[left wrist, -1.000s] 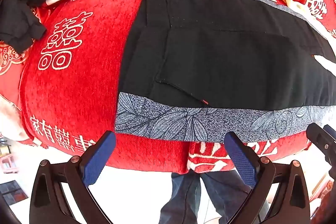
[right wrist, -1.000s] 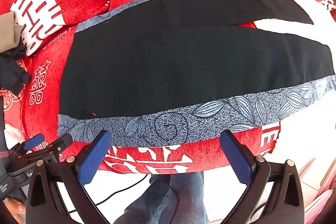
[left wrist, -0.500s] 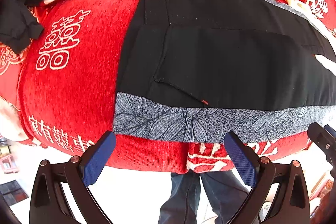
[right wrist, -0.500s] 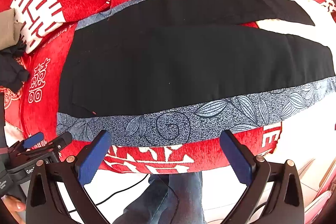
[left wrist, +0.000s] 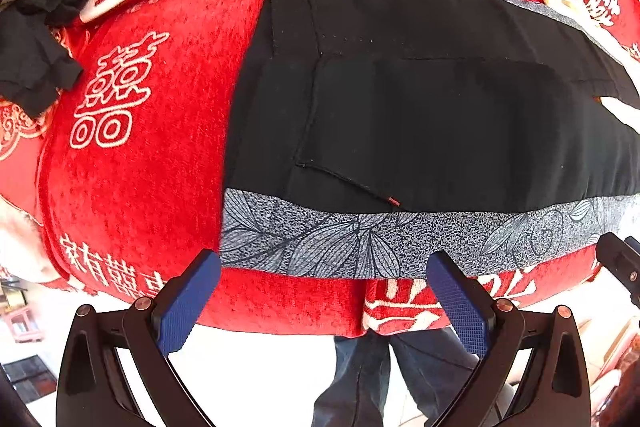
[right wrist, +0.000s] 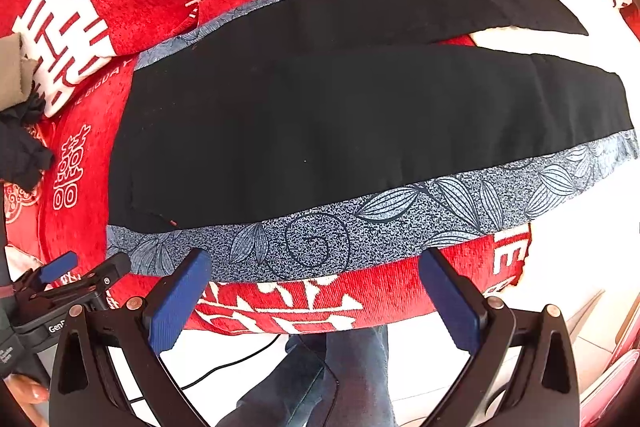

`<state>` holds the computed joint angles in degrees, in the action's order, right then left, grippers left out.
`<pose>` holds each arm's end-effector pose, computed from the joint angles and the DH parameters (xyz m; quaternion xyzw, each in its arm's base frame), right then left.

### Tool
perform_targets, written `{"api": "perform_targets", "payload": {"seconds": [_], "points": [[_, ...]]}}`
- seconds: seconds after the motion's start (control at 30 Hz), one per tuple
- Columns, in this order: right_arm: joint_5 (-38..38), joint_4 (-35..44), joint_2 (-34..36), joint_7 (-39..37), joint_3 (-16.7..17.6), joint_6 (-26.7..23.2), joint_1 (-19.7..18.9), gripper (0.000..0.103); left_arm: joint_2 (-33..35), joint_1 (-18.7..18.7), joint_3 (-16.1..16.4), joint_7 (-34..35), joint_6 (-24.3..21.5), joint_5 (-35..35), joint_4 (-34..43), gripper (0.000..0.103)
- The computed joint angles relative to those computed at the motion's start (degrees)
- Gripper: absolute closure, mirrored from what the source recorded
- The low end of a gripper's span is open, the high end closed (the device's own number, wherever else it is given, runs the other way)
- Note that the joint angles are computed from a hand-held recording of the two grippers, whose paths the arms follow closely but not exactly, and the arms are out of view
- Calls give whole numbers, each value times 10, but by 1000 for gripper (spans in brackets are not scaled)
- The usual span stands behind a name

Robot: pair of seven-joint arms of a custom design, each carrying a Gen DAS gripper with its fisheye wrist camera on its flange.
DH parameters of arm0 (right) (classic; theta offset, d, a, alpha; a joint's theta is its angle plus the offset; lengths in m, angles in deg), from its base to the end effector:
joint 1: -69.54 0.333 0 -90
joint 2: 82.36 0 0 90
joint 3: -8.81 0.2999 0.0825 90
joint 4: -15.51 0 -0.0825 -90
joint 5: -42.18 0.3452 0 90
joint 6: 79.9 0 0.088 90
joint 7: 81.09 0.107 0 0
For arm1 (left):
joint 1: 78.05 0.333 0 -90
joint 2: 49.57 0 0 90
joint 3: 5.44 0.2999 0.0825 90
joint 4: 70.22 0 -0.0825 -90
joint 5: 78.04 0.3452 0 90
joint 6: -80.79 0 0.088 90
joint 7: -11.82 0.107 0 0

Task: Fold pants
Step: 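Position both grippers open above the black trousers' leg hems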

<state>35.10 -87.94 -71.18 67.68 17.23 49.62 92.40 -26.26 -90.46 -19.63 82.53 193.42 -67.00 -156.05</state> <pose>0.5169 0.3040 0.4628 -0.5390 0.8312 -0.0384 0.1308 0.5888 -0.2547 0.4456 -0.6427 0.7641 -0.0186 0.0529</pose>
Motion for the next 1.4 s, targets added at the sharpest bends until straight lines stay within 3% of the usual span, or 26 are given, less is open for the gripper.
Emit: {"api": "perform_targets", "payload": {"seconds": [0.7, 1.0, 1.2, 1.4], "points": [[37, 32, 37, -90, 2, 4, -21, 0, 46, -17, 3, -64, -47, 9, 67, 0], [28, 17, 20, -69, -2, 0, -17, 0, 21, -14, 0, -43, -22, 14, 29, 0], [39, -36, -4, -38, 2, 60, -13, 0, -1, -10, -1, -24, -7, 20, -12, 0], [28, -60, -21, -2, 1, 69, -6, 0, -8, -8, -2, -23, -2, 13, -28, 0]]}}
